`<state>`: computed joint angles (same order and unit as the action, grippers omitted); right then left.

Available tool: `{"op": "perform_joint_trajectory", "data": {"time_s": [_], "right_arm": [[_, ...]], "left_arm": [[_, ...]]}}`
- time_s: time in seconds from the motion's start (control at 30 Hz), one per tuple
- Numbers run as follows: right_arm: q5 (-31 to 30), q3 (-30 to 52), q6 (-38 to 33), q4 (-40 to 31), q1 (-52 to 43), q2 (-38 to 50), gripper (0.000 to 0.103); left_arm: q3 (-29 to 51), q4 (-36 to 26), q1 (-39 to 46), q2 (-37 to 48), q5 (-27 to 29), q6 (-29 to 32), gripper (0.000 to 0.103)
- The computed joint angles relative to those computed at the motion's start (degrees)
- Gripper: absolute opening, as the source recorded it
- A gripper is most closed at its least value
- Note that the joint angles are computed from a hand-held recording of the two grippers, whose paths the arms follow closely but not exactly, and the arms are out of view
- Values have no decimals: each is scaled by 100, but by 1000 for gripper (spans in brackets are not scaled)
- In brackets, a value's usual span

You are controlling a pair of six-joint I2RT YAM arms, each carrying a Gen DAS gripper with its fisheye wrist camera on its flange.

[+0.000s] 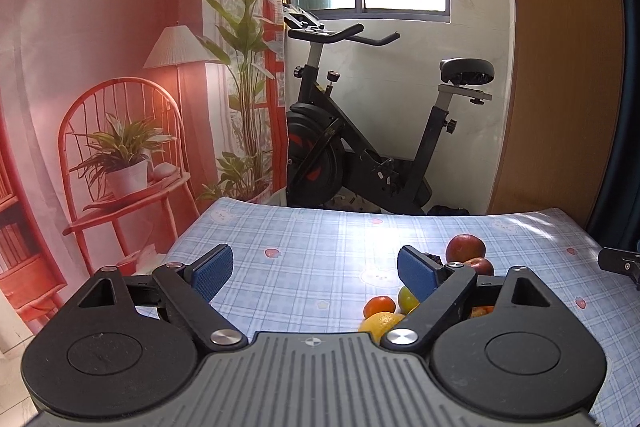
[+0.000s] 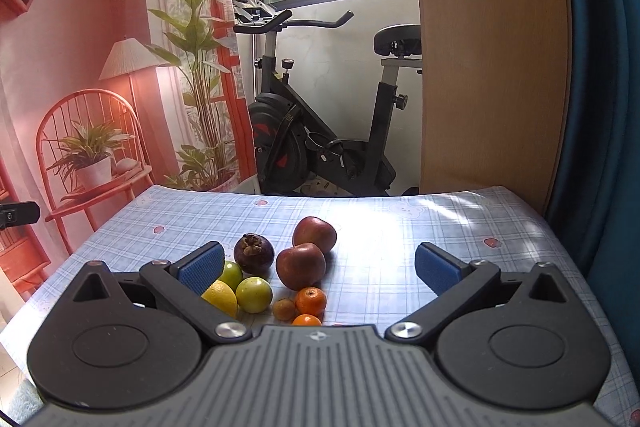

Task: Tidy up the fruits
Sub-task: 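Move both tools toward the lemon lying beside the cream bowl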

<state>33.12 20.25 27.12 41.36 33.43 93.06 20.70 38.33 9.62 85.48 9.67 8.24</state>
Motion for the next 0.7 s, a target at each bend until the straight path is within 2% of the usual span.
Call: {"op": "perform_joint_trajectory", "data": {"time_s": [0.17,0.33,0.53,0.63,0.7], "right_arm": [[-706,4,-274,870,-479,667,103],[-1118,214,-505,970,-681,1063,103],[-1234,458,-520,811,-861,1337,103],[-1419,539,-514,704,-980,1389,103],[-1456,701,-611,409,-1013,1392,103]], "left_arm": [[514,-97,18,671,212,69,89],[1003,-459,113,1137,348,90,88],[1339,-786,159,1402,374,107,88],[1593,-1172,176,1475,453,104,88],[1725,-1279,132,1541,377,102,88]]}}
